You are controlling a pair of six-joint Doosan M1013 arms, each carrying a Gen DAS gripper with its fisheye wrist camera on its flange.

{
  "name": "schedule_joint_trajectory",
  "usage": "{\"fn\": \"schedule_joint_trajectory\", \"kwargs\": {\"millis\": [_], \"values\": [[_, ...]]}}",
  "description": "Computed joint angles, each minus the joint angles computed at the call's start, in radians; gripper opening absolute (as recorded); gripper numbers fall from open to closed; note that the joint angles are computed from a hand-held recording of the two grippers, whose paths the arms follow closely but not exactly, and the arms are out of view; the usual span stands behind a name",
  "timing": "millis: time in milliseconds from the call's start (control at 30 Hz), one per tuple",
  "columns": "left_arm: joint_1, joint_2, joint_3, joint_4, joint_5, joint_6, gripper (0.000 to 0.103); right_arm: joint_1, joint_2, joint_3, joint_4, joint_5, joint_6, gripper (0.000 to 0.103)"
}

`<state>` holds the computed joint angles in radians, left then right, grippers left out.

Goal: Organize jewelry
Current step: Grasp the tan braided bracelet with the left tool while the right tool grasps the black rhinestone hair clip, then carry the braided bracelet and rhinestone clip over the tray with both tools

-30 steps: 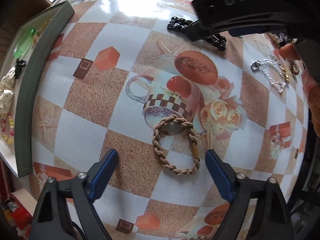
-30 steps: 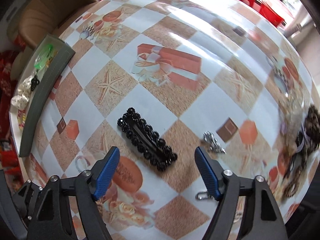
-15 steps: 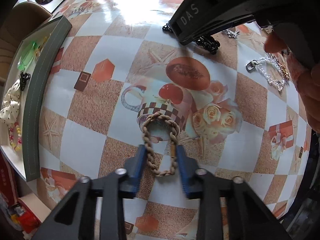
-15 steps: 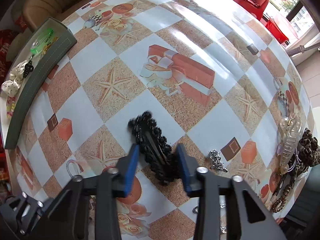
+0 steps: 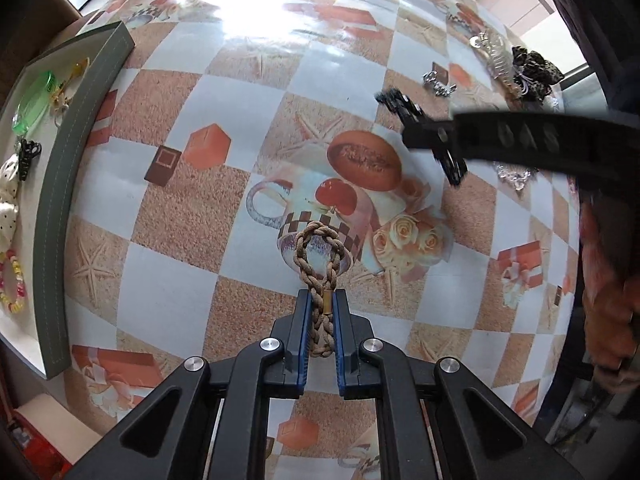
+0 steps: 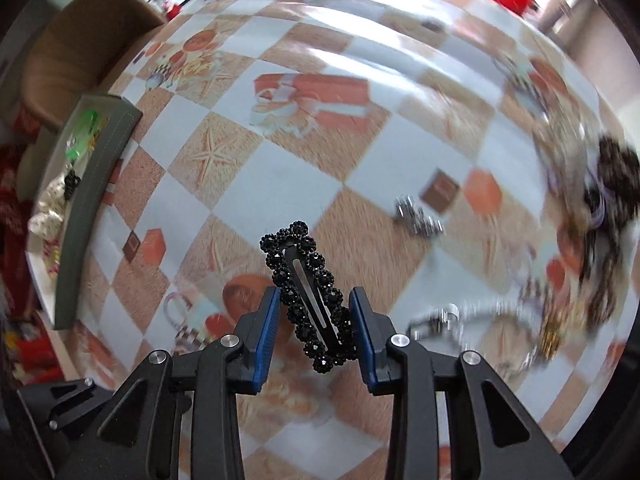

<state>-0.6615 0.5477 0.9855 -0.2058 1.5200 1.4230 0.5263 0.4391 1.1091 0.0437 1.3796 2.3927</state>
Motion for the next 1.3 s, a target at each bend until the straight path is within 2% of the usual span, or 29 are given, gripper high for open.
{"fn": "schedule_joint_trajectory", "kwargs": {"millis": [300,633,1000,1300], "values": [[0.016,-0.009,-0.007,0.017,0.007,0.064,0.013,0.032,-0.093,0.11,0.034,-0.08,0.193,0.038],[0.02,-0.021,-0.011,0.029,0.007,0.203,0.013,0.069,-0.119,0.131,0.0,-0.092,0.385,0.038],[0.072,-0.038,-0.02,0.024,0.005,0.363,0.013,0.126,-0.074,0.042,-0.081,-0.029,0.568,0.038],[0.132,-0.059,-0.011,0.015,-0.009,0.417,0.013,0.158,0.006,-0.098,-0.108,0.028,0.584,0.038]]}}
